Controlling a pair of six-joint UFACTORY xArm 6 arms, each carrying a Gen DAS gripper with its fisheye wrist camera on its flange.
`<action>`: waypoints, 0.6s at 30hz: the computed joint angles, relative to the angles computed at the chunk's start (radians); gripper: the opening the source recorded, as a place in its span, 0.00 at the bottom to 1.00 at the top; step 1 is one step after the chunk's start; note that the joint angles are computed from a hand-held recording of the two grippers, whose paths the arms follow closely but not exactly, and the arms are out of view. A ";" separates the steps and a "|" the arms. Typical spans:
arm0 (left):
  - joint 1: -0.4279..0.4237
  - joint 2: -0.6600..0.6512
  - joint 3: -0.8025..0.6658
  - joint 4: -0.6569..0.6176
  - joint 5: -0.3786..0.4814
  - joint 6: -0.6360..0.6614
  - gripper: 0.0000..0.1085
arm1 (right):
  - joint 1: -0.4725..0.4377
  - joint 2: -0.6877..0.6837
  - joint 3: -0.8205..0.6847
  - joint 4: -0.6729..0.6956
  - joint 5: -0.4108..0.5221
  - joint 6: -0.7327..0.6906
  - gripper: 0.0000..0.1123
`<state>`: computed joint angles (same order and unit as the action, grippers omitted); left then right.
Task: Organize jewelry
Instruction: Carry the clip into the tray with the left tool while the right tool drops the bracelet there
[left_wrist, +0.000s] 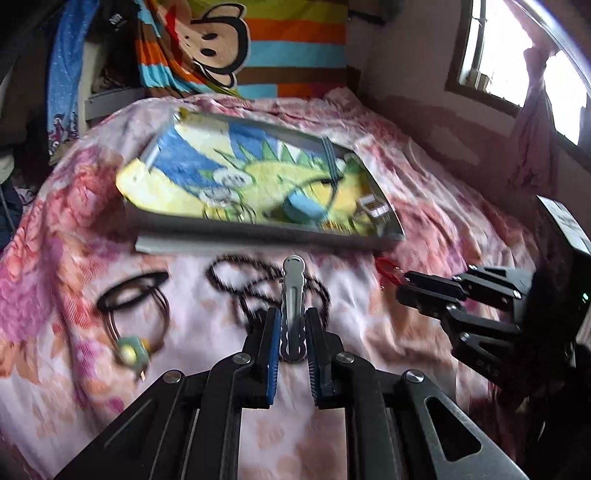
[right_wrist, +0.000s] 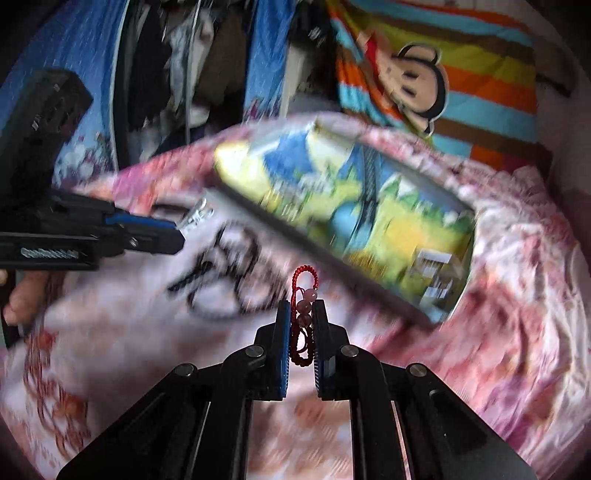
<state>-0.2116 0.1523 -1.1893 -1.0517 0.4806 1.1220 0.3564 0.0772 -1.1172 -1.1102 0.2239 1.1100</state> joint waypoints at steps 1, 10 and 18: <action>-0.006 0.017 -0.024 -0.008 -0.021 -0.009 0.12 | -0.005 0.013 -0.024 -0.032 0.001 0.038 0.09; -0.040 0.262 -0.376 0.022 -0.117 -0.133 0.12 | -0.077 0.175 -0.224 -0.143 0.010 0.244 0.09; -0.044 0.473 -0.622 0.299 -0.071 -0.449 0.12 | -0.122 0.292 -0.297 0.007 -0.013 0.176 0.09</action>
